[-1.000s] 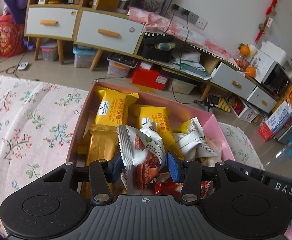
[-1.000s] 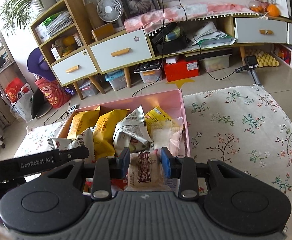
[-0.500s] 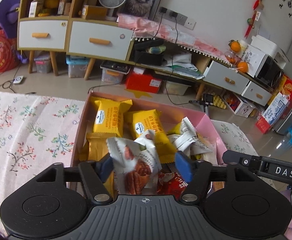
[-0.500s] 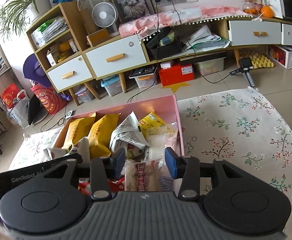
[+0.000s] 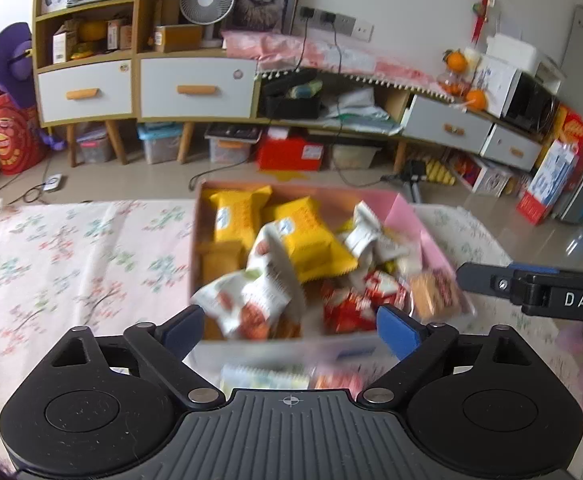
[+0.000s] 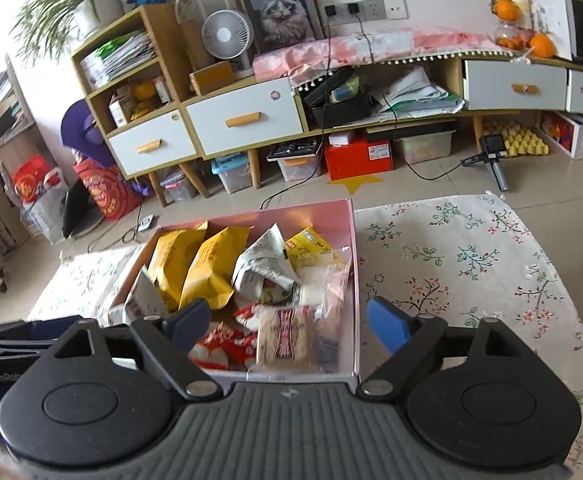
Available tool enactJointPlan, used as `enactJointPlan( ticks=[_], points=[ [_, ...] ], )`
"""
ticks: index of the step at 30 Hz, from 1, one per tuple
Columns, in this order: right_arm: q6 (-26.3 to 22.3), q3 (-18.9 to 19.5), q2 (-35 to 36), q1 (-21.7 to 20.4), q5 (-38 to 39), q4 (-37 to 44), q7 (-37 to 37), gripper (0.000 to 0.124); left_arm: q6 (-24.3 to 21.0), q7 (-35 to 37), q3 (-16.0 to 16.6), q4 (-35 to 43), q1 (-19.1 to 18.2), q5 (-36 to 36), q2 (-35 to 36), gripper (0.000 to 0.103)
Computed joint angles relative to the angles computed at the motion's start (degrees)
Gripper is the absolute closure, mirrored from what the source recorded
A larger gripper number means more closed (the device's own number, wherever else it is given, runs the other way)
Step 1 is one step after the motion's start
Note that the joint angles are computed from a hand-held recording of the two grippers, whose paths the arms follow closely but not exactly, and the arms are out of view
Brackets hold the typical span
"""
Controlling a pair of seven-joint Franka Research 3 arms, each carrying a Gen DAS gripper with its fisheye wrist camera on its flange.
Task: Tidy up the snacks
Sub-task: 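Withdraw both open tools from the box to the remaining packets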
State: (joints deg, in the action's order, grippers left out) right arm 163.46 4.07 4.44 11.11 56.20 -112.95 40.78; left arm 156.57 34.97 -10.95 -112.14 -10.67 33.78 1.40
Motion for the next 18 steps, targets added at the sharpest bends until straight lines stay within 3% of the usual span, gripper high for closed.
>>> enactJointPlan(
  ticks=[4,9,18],
  points=[
    [-0.09,-0.09,-1.94,0.43,-0.92,-2.14,-1.49,0.032,-4.36,1.44,-0.61,-2.61,-0.22,-3.14,-3.71,0.007],
    [-1.68,-0.73,-3.80,1.29,-5.61,-4.45,2.18,0.030,-7.30,0.36,-1.40,-6.48,0.21,-3.39,-7.62,0.005],
    [-4.75,-0.94,-4.90,2.68,-15.52,-6.35,11.19,0.029,-4.55,3.17,-1.84,-14.82,2.11,-0.19,-12.86,0.004]
  ],
)
